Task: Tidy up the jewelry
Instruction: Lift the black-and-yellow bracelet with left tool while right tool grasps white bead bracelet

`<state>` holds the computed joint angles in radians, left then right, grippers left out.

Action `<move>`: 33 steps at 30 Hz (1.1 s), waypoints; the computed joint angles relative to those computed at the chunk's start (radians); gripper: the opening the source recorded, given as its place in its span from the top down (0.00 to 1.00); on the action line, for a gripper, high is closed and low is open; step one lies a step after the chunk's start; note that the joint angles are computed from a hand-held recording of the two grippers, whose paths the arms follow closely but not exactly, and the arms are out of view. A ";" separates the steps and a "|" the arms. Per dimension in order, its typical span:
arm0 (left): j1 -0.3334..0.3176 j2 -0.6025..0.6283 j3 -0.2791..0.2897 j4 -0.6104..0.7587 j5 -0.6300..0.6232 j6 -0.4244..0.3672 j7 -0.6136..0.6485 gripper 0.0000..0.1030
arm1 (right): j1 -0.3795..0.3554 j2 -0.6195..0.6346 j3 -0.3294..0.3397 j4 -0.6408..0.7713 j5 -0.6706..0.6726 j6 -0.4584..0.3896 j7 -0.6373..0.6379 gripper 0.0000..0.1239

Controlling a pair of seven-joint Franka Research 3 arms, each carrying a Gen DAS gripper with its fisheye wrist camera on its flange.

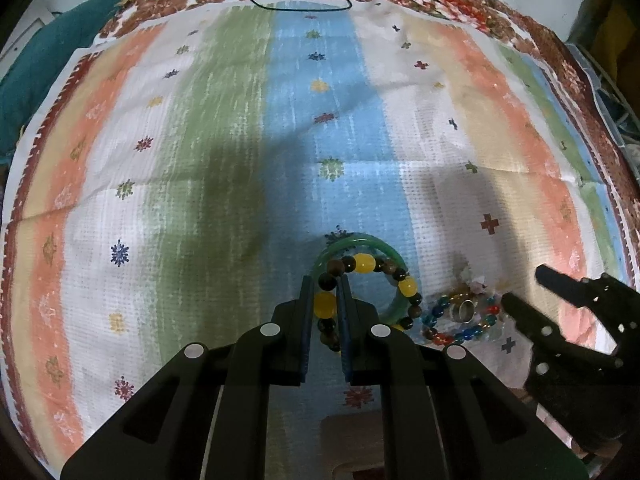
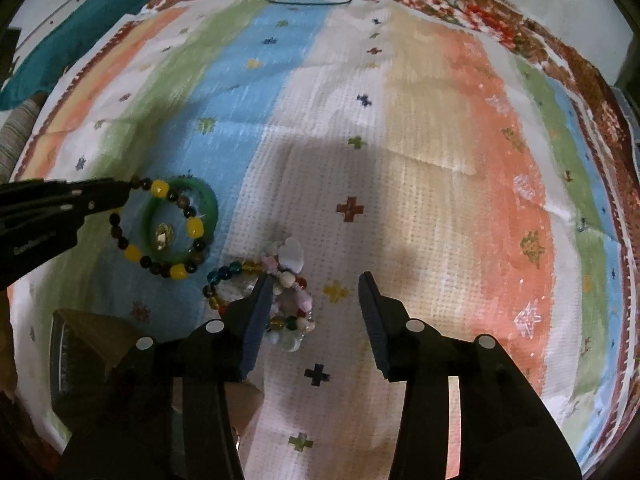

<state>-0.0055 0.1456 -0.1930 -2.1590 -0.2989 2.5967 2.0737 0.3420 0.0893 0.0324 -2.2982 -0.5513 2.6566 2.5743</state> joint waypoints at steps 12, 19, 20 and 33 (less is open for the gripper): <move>-0.003 -0.004 -0.003 -0.010 0.003 0.010 0.009 0.89 | 0.008 0.034 -0.008 0.005 0.064 0.023 -0.054 0.64; -0.007 -0.002 0.000 -0.013 0.021 0.014 -0.001 0.89 | 0.021 0.067 -0.020 0.018 0.091 0.031 -0.067 0.82; -0.008 -0.002 0.000 -0.014 0.025 0.016 -0.002 0.89 | 0.023 0.068 -0.023 0.018 0.093 0.031 -0.071 0.86; -0.002 -0.010 -0.005 -0.012 -0.001 0.010 0.020 0.89 | 0.028 0.043 -0.035 -0.003 0.087 0.057 -0.074 0.91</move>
